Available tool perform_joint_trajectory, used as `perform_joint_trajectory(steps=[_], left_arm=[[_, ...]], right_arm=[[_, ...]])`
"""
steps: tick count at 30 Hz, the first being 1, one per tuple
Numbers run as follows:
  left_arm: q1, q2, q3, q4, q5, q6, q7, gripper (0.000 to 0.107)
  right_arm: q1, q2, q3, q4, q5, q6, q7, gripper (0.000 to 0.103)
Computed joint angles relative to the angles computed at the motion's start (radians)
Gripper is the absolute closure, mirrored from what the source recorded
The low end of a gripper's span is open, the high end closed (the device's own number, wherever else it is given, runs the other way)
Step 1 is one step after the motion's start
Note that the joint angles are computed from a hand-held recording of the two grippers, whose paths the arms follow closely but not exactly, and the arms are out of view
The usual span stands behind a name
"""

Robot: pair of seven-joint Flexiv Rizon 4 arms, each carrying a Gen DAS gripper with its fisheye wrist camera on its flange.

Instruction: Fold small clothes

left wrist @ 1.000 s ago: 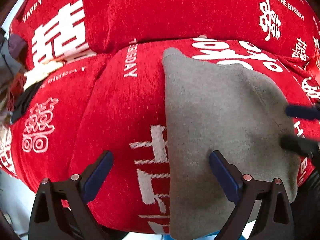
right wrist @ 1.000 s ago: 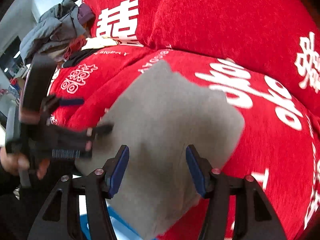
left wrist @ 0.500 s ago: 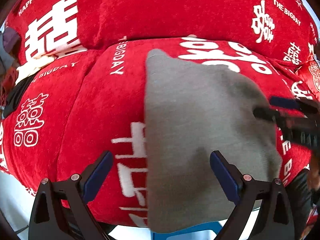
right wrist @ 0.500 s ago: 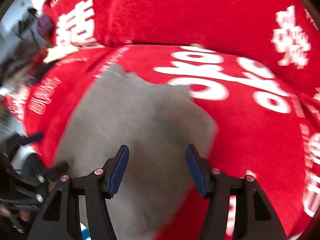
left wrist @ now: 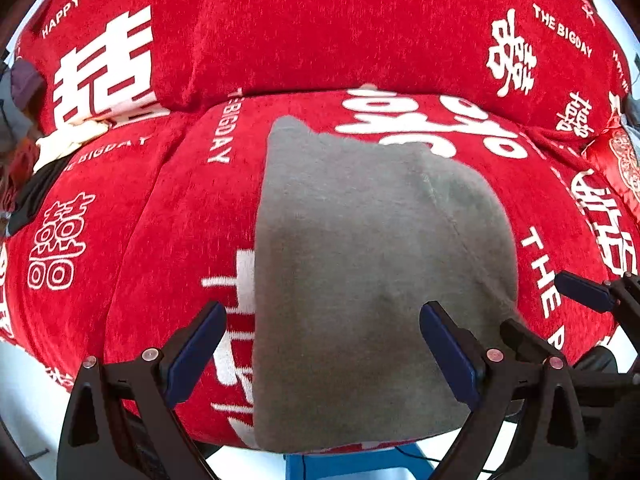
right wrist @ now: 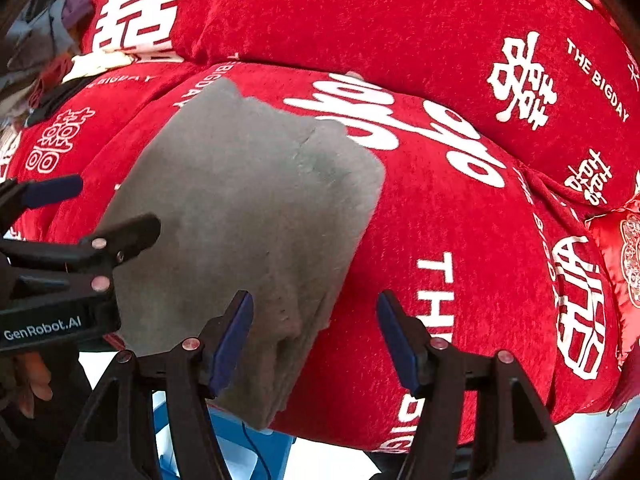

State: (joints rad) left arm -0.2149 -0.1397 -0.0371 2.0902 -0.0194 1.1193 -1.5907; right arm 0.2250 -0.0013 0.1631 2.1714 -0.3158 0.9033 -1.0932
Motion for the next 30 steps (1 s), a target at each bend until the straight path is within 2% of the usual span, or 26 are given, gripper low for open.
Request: perform_joint_trajectory(steps=[3, 7, 10, 13, 16, 19, 23, 27, 30], left_arm=[[0.003, -0.002, -0.008, 0.000, -0.029, -0.039, 0.027, 0.009], [-0.017, 0.002, 0.011, -0.018, 0.077, -0.044, -0.053, 0.009], [-0.008, 0.009, -0.002, -0.004, 0.033, -0.039, -0.019, 0.009], [-0.016, 0.008, 0.000, -0.018, 0.067, -0.071, -0.043, 0.009], [-0.012, 0.004, -0.006, -0.026, 0.044, -0.114, -0.032, 0.009], [-0.011, 0.006, -0.005, -0.017, 0.033, -0.108, -0.028, 0.009], [-0.017, 0.015, 0.003, -0.011, 0.063, -0.105, -0.077, 0.009], [-0.026, 0.025, 0.018, -0.029, 0.176, -0.128, -0.187, 0.009], [-0.016, 0.026, 0.011, -0.029, 0.160, -0.144, -0.173, 0.009]], right_arm=[[0.005, -0.002, 0.004, 0.005, 0.005, 0.002, 0.001, 0.035], [0.005, 0.009, 0.005, 0.021, -0.014, 0.018, 0.018, 0.035], [0.004, 0.015, 0.006, 0.026, -0.005, 0.028, 0.013, 0.035], [0.003, 0.017, 0.006, 0.029, -0.004, 0.034, 0.013, 0.035], [0.005, 0.016, 0.007, 0.030, 0.001, 0.035, 0.006, 0.035], [0.007, 0.019, 0.009, 0.033, 0.013, 0.043, -0.004, 0.035], [0.009, 0.021, 0.010, 0.035, 0.019, 0.045, -0.010, 0.035], [0.010, 0.021, 0.010, 0.034, 0.033, 0.044, -0.017, 0.035], [0.011, 0.021, 0.011, 0.034, 0.030, 0.042, -0.019, 0.035]])
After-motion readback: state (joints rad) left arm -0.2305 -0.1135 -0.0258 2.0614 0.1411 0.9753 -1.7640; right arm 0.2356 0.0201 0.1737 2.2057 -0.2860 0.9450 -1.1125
